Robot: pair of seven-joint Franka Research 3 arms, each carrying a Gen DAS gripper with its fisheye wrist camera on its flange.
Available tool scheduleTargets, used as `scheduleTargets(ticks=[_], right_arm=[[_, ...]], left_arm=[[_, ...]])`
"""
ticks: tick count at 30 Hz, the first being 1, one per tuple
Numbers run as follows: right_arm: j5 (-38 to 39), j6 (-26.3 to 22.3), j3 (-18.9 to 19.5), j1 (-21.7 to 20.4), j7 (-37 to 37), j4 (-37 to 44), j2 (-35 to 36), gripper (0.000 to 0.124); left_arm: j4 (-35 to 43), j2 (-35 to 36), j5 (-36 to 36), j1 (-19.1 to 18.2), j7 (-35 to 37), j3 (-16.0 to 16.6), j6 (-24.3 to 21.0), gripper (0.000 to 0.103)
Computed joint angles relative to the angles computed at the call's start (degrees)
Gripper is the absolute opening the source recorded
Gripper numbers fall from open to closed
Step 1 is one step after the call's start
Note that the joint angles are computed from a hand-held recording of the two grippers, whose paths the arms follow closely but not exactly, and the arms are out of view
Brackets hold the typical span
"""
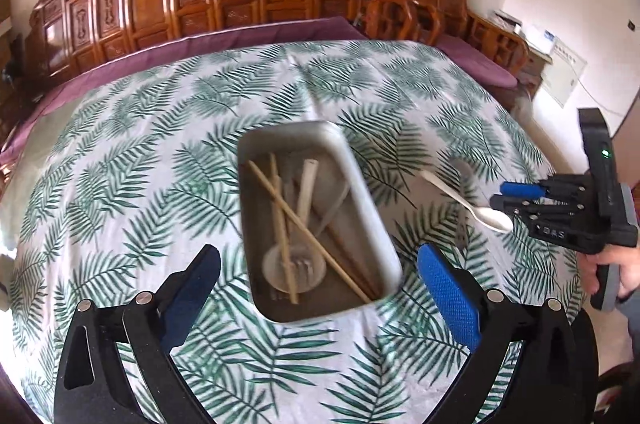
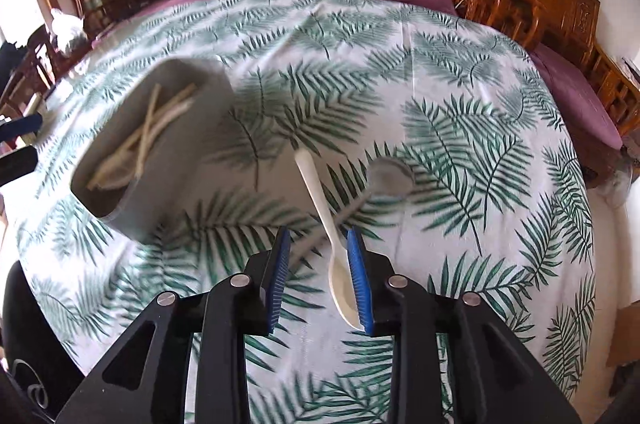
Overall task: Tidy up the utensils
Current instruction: 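Withdraw both tools and move the right tool toward a cream spoon, then grasp the cream spoon with the right tool while the left tool grasps the metal spoon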
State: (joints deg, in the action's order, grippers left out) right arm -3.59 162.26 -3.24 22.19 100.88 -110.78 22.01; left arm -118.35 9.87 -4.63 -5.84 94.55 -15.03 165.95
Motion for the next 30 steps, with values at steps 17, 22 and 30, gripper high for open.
scheduleTargets(ticks=[17,22,30], right_arm=[[2.3,-7.5,0.7,-1.6,-6.4,7.3,6.8,0.032],[1.5,-6.8,-0.4,-1.0,-4.3,4.6,5.0,0.011],[3.6,0.4,-0.1,-3.0,-1.2,-5.0,-1.3,0.005]], left_arm=[[-0.8,0.5,-0.6,-2.3,1.0,-1.6,-1.3,0.095],[0.0,1.2,-0.4,-3.2,1.0,-2.0,-2.3,0.095],[3.2,3.8,2.1,-4.9,-0.4,-2.3,-3.7,0.095]])
